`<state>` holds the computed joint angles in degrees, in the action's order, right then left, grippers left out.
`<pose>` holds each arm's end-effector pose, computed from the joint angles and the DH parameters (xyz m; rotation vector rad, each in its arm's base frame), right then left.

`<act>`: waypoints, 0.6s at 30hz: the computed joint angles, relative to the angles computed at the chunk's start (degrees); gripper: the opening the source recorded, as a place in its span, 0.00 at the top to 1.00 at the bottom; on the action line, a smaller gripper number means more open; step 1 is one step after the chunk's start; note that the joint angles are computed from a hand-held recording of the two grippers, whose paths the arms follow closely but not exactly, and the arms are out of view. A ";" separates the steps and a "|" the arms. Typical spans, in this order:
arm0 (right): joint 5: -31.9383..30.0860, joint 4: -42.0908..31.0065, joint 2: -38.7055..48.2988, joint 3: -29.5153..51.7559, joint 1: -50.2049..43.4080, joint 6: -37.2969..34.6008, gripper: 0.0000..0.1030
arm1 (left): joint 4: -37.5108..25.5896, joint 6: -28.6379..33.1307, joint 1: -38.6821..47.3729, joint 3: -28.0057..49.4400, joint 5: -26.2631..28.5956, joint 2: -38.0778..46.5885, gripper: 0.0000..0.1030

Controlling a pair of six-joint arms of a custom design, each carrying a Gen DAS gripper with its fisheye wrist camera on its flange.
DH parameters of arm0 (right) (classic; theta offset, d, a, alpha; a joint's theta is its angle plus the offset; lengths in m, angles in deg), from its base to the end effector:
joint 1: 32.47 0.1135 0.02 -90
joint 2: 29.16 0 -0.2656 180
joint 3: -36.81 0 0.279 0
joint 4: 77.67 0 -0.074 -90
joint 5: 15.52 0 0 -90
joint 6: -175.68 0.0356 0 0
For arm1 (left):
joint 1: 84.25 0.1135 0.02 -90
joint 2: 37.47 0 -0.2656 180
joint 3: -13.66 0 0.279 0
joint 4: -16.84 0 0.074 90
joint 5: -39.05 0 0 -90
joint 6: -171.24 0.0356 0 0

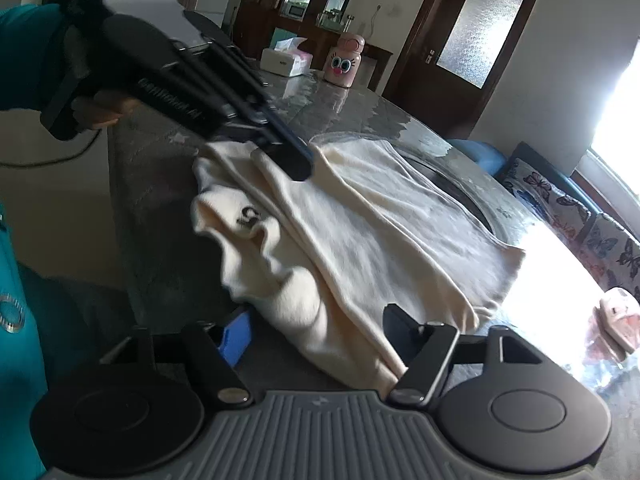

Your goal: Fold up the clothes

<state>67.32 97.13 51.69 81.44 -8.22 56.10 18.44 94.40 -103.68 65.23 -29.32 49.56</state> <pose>0.2579 0.1210 0.1385 -1.0932 2.0107 0.0950 0.2997 -0.1196 0.1572 0.8099 1.9934 -0.4707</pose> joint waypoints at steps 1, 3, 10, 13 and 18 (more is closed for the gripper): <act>-0.27 0.59 0.75 0.35 -0.07 0.17 0.41 | -0.69 0.32 0.31 0.64 0.45 0.36 0.99; -1.23 0.83 1.73 1.15 -0.40 0.36 0.57 | -2.31 1.51 1.04 1.21 2.06 0.36 0.96; -7.38 -3.03 3.26 5.42 -3.73 4.67 0.86 | -4.11 8.38 1.45 -6.09 3.76 -7.04 0.48; -9.74 -5.00 4.93 8.03 -5.15 7.43 0.91 | -3.69 11.08 0.00 -9.02 2.18 -9.15 0.43; -11.60 -5.93 6.23 9.91 -6.48 9.53 0.92 | 3.05 12.81 -4.07 -10.64 -3.98 -5.10 0.47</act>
<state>55.73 91.19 57.92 91.35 -14.70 65.62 21.49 107.21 -107.75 54.59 -33.30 44.47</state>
